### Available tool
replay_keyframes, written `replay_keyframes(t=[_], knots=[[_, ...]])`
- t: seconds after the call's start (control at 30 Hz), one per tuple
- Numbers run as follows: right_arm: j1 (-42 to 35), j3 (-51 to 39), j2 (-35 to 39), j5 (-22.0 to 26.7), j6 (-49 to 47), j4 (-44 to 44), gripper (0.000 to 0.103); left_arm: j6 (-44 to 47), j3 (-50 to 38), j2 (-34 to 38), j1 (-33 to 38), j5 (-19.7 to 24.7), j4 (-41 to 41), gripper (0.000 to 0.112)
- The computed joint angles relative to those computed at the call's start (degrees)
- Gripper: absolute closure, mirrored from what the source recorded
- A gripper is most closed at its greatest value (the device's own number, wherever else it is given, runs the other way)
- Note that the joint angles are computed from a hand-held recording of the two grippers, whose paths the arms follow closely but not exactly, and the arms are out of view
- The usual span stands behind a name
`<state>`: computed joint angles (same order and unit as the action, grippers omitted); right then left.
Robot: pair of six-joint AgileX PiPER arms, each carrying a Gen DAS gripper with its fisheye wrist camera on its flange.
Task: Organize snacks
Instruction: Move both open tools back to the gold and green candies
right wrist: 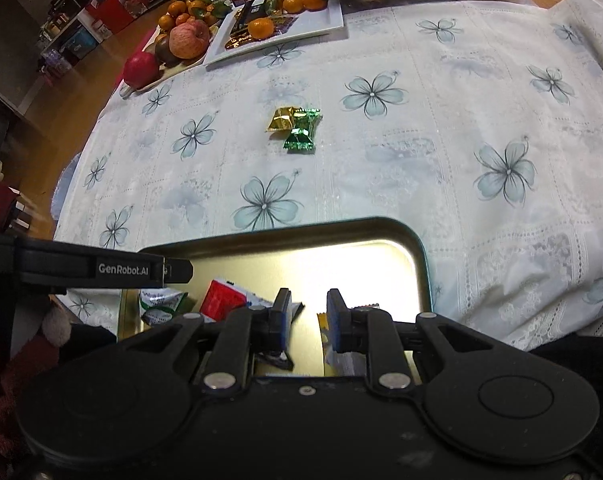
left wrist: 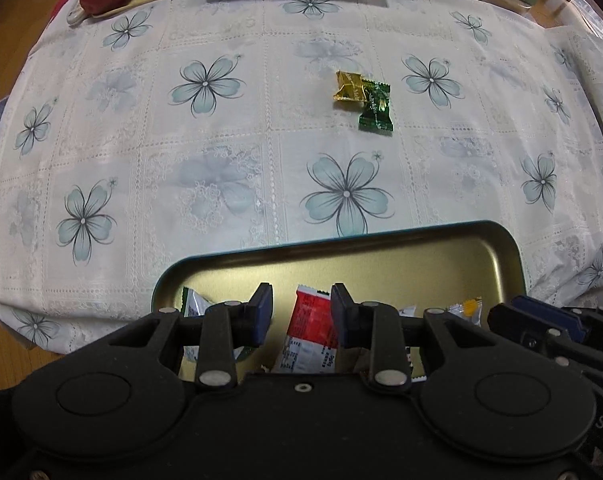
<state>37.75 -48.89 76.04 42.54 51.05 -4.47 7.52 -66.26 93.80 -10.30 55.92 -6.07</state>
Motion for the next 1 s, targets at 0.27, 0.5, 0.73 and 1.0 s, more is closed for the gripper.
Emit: replay_keyframes(t=[0.27,0.5,0.73,1.0], knots=[[-9.81,-12.28,13.15,1.25,-13.41,5.67,0.081,1.2,-8.55,7.28,1.02,0.34,0.7,0.072],[-16.04,-24.06,24.62,3.43,-19.47,11.23,0.081,1.14,-18.33,14.34,2.05,2.28,1.15,0.072],[-18.2,-34.82,33.63,5.75,-20.09,11.47,0.081,-0.01,-28.43,21.67,2.15,5.28,1.87,0.072],[-19.38,-41.86,41.39,6.09,-19.47,12.01,0.08,-0.76,-36.65,27.86,3.66,10.34,-0.47,0.072]])
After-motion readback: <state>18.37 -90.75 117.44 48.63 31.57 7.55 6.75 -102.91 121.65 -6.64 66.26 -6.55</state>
